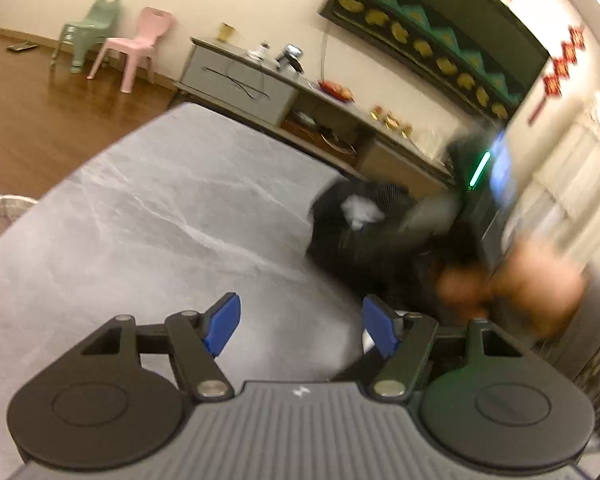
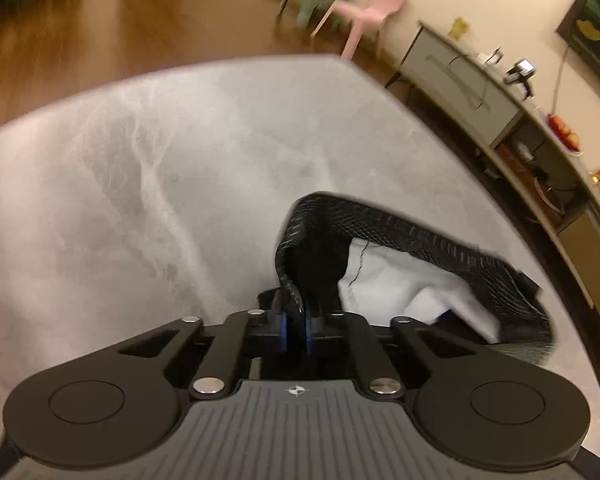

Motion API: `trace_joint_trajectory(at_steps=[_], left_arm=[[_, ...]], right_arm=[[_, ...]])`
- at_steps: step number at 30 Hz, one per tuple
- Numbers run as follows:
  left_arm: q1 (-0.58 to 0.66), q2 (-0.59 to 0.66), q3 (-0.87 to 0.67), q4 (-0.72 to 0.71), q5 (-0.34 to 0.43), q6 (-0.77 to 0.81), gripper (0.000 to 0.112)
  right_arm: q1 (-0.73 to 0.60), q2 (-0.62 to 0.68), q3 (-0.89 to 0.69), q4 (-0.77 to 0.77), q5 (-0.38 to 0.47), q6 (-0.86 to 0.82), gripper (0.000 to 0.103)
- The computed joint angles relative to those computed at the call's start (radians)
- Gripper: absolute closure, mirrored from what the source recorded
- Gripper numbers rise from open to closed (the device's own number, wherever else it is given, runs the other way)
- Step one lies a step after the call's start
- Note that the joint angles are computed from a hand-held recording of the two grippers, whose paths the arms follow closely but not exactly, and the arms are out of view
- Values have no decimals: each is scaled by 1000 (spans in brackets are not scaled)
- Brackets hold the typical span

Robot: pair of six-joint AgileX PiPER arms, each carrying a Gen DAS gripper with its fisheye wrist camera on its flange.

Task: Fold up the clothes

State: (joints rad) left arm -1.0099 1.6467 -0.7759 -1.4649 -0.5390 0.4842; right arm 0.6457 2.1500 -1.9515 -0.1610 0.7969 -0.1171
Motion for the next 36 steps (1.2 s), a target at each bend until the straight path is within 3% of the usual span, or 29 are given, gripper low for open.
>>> trace_joint_trajectory(at_steps=[5, 7, 9, 11, 14, 16, 18, 20, 22, 24, 25, 27, 29, 30, 31, 32, 34, 36], left_arm=[[3, 122, -133, -94, 52, 176, 41], [7, 175, -195, -149, 68, 256, 41], [13, 213, -241, -168, 90, 286, 41], [21, 242, -275, -158, 118, 278, 41], [44, 242, -249, -1, 142, 54, 41], [60, 219, -200, 121, 132, -146, 41], [74, 178, -124, 195, 76, -346, 42], [92, 134, -38, 249, 33, -546, 43], [119, 110, 31, 332, 11, -746, 43], [149, 92, 96, 431, -11, -946, 43], [165, 98, 111, 512, -16, -1026, 43], [188, 105, 120, 580, -7, -1085, 43], [195, 114, 107, 615, 13, -1075, 43], [193, 118, 103, 629, 16, -1081, 43], [194, 123, 101, 653, 17, -1095, 43], [197, 126, 101, 685, 15, -1118, 43], [196, 130, 96, 720, 11, -1136, 43], [187, 139, 64, 722, 31, -1117, 43]], right_arm=[[-226, -311, 105, 478, -71, -84, 98], [-376, -363, 118, 629, -45, -129, 98], [-493, -368, 109, 626, -28, -82, 98], [-563, -337, 100, 517, 10, 47, 98], [-623, -314, 144, 449, 55, 128, 87], [-633, -384, 289, 451, -25, 116, 65], [-611, -484, 470, 537, -177, -36, 51], [-546, -573, 588, 649, -259, -236, 43], [-450, -628, 644, 727, -245, -436, 17], [-347, -597, 619, 741, -179, -636, 4], [-300, -563, 603, 721, -158, -728, 4], [-213, -473, 556, 615, -146, -793, 3], [-146, -415, 545, 465, -142, -731, 5], [-132, -394, 518, 417, -104, -687, 16], [-140, -389, 503, 406, -66, -675, 64], [-148, -385, 492, 399, -30, -668, 82], [-173, -396, 490, 405, 28, -672, 87], [-237, -511, 587, 501, 24, -755, 88]])
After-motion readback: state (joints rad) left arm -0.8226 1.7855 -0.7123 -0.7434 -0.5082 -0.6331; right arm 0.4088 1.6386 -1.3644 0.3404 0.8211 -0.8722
